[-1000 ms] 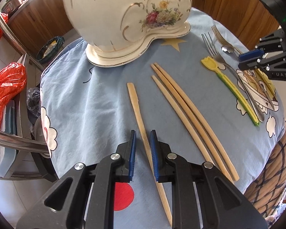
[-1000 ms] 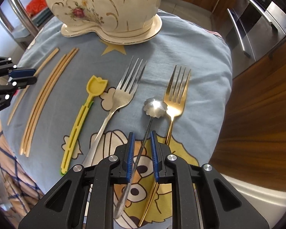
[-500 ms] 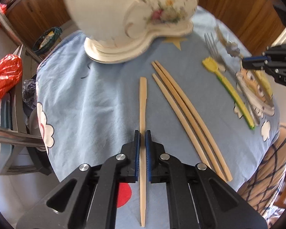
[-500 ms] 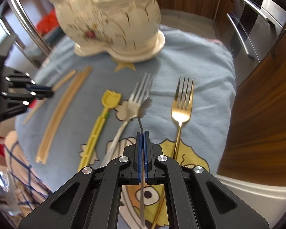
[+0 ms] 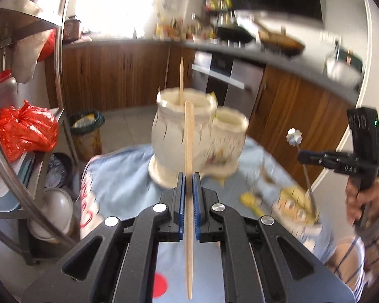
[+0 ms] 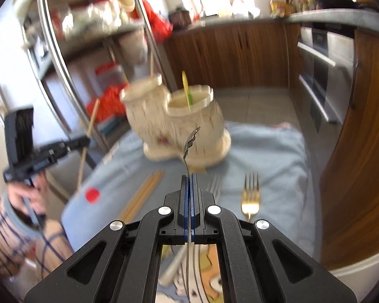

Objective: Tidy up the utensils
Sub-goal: 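Insert the chopstick into the pot with the left tool while the right inserts the spoon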

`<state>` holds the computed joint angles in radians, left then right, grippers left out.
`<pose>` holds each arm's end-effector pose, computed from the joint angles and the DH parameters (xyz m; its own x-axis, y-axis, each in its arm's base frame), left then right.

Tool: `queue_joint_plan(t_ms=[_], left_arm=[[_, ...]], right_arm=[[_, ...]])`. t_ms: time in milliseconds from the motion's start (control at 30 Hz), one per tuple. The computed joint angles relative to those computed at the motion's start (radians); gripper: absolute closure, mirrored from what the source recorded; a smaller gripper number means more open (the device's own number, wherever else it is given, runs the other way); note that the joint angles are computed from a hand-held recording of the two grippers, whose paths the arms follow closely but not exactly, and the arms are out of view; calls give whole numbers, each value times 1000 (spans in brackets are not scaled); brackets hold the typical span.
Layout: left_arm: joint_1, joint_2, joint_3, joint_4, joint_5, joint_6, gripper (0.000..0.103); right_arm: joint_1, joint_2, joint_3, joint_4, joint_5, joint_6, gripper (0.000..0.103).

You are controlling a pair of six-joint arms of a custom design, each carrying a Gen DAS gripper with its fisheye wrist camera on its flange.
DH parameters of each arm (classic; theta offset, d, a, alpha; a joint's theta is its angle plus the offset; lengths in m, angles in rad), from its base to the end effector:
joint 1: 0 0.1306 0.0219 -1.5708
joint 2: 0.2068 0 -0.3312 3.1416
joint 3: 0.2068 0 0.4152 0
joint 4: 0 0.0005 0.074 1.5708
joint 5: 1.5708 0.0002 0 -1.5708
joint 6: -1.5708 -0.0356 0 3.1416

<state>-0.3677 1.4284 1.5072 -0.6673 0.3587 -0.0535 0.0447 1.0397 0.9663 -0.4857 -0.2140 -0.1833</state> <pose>0.5051 -0.2085 0.4340 -0.4847 0.2404 -0.8410 0.6359 0.7570 -0.1501 0.4218 0.0259 0.3562 -0.5618 0.1532 -0.8130 -0.1232 0.9563 0.2653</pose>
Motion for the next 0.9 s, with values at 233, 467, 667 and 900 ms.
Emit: queue_joint_plan(t_ms=[233,467,667,900], left_arm=[[-18,9,-5,173,9,72,98],[-38,52,47,267,-21,131,97],[-48,89,114,334,-58,153,97],[-52,141,181,441,-78,189,97]], right_arm=[[-1,7,13,168,29,-18,101],[-9,89,65,301,28,-33,101],[-4,167,131,388,39,-31,101],[-9,238,194,474,20,-61,101]])
